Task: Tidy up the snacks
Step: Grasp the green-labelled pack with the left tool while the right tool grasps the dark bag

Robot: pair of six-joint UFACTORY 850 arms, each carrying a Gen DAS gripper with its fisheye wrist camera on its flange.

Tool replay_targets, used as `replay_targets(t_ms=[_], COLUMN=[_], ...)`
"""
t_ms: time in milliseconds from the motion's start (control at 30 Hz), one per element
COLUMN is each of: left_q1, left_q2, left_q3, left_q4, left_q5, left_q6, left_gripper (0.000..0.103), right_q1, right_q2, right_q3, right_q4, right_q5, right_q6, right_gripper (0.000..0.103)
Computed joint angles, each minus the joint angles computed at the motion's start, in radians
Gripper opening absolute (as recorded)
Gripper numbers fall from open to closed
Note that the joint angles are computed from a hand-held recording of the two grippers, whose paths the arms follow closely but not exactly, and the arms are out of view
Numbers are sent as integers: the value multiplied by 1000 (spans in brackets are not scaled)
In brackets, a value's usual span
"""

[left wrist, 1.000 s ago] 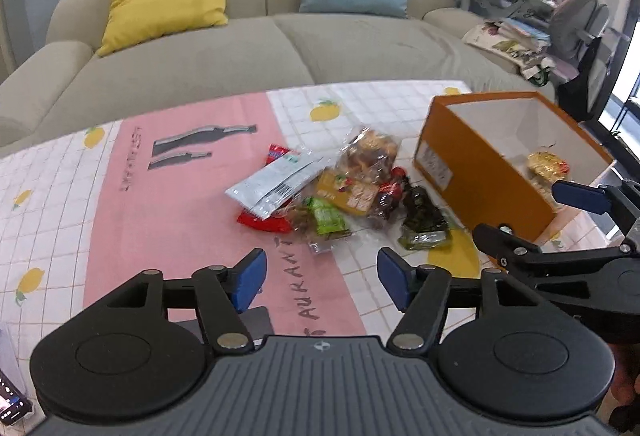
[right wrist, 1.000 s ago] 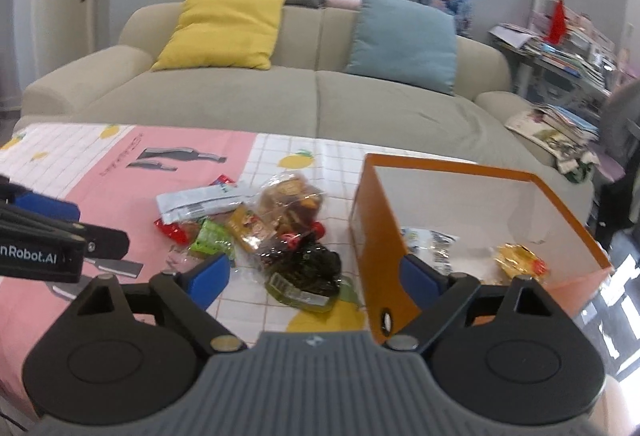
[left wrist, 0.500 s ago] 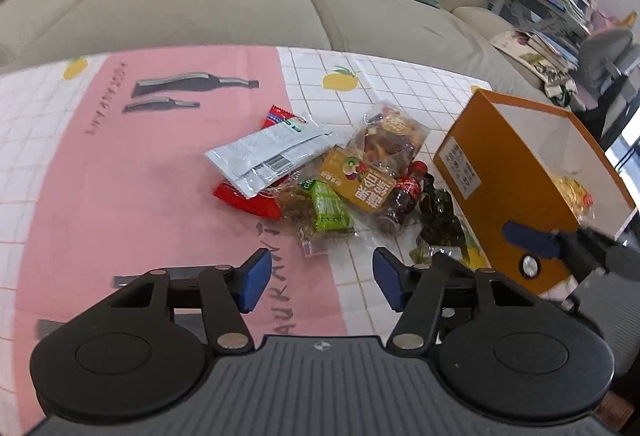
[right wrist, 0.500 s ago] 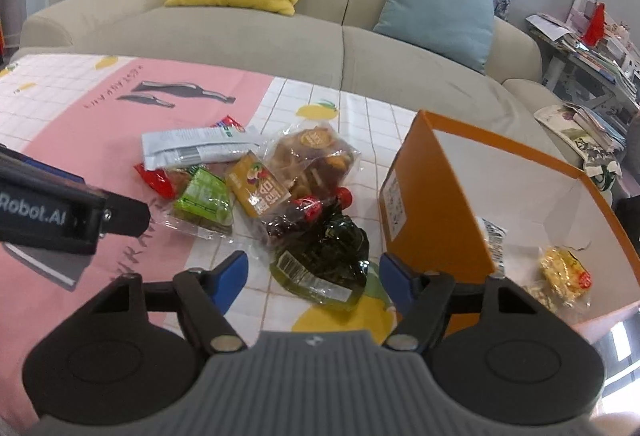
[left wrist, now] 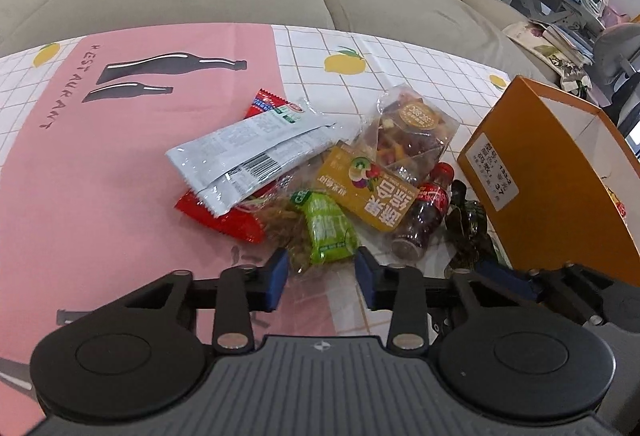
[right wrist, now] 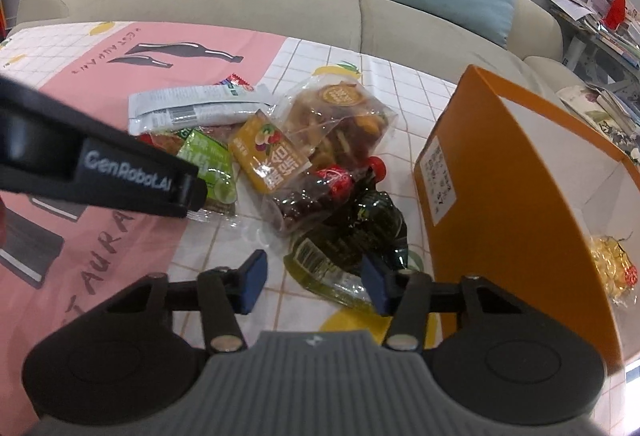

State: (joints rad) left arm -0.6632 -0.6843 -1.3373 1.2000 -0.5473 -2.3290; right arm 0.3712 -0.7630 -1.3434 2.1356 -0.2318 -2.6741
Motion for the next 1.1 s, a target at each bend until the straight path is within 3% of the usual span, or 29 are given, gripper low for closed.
replay_targets(t_ms=[100, 300, 533, 1100], left_q1=[0, -11, -41, -134], left_q2=[-8, -16, 21, 103], left_q3=[-14, -34, -4, 53], left_q4=[-20, -72, -186, -484], left_q5=[-5, -28, -43, -74], left_q6=[16, 63, 112, 285], left_gripper=[20, 16, 15, 15], right_q1=[0, 1, -17, -61], right_q2=[-13, 0, 43, 197], right_q3=[-12, 19, 53, 188], right_q4=[-52, 31, -197, -1078], right_q5=[1, -28, -48, -147], right_q6=[47, -68, 147, 888], right_gripper=[27, 8, 2, 2])
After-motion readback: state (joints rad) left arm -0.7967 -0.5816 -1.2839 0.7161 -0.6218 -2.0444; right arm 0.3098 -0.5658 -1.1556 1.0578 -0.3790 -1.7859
